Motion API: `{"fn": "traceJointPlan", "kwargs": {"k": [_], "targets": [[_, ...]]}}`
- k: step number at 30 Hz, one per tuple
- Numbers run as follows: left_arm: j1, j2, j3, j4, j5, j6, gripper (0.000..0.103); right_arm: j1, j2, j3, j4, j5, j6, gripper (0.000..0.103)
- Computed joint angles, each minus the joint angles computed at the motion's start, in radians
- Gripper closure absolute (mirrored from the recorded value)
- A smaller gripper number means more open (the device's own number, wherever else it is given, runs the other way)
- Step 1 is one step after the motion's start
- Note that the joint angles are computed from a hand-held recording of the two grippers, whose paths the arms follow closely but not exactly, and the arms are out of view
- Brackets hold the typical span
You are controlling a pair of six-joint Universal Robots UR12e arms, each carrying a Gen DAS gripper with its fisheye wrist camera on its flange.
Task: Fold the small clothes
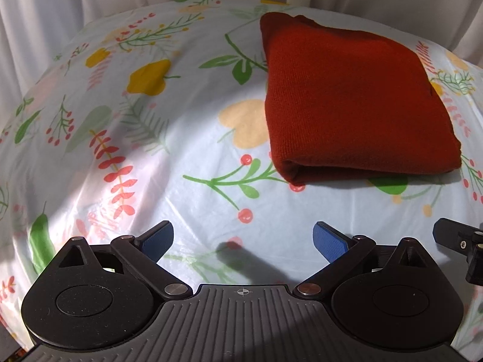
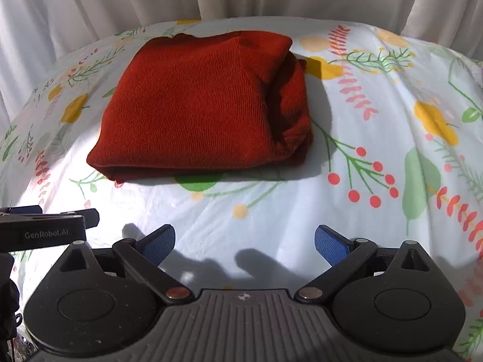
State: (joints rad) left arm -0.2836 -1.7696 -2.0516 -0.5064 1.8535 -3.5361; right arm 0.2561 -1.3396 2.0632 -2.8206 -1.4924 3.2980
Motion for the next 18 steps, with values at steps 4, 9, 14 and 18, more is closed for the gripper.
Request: {"fn": "traceJointPlan", "kwargs": {"k": [4,9,14,18], "targets": [[0.002,0.004,0.005,-0.011,-0.005,0.001,0.002,0.013,0.001,-0.021,0.023,-0.047,0.035,0.004],[-0.001,0.006,0.010,-0.008,0.006,0.010,0.002,0.025,0.006,-0.038,0.042,-0.100,0.042,0.004],[-0.003,0.003,0.014,-0.017,0.003,0.018,0.002,0.035,0.009,-0.046,0.045,-0.143,0.039,0.004],[0.000,0.004,0.014,-0.017,-0.010,0.024,0.002,0.039,0.009,-0.048,0.047,-0.158,0.041,0.004]]}}
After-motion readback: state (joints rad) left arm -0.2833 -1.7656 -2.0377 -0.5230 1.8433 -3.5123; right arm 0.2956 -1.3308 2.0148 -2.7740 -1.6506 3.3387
